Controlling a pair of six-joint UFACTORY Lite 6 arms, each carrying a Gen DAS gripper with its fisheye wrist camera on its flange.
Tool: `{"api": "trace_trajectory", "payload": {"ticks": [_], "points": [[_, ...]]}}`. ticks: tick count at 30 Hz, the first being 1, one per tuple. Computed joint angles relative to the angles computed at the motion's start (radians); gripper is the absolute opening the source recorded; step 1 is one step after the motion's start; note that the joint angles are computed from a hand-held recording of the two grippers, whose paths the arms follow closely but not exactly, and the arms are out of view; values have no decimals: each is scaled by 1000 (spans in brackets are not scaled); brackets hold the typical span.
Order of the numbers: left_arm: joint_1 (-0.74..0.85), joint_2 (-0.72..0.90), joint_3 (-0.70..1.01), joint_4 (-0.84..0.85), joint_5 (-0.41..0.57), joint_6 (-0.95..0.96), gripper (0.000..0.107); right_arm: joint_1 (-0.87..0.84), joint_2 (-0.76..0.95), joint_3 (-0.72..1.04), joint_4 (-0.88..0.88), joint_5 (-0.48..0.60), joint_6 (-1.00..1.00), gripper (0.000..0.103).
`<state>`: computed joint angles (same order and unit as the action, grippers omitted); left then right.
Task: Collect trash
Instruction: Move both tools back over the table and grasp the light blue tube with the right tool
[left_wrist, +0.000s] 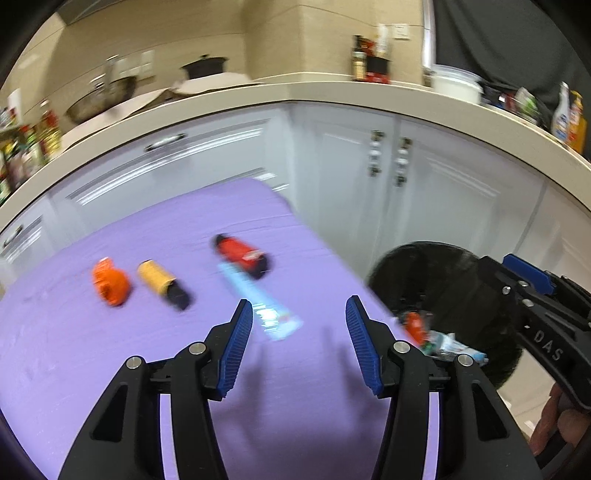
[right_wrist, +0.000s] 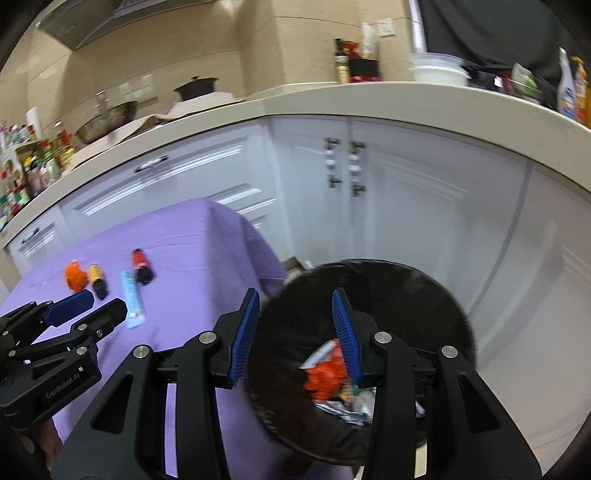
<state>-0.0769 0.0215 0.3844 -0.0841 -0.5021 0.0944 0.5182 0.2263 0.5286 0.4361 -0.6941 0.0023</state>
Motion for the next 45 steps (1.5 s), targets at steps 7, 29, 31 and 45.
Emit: {"api": "trace_trajectory", "payload": {"ticks": [7, 29, 31, 45], "points": [[297, -35, -35, 268, -5, -132, 52, 143, 80, 155, 96, 57, -82, 40], [801, 187, 138, 766, -37, -386, 55, 291, 510, 770, 438, 358, -479, 40], [809, 201, 151, 780, -35, -399, 55, 289, 530, 802, 504, 378, -547, 40], [837, 272, 213, 783, -4, -399, 55, 275, 610, 914, 829, 449, -875, 39]]}}
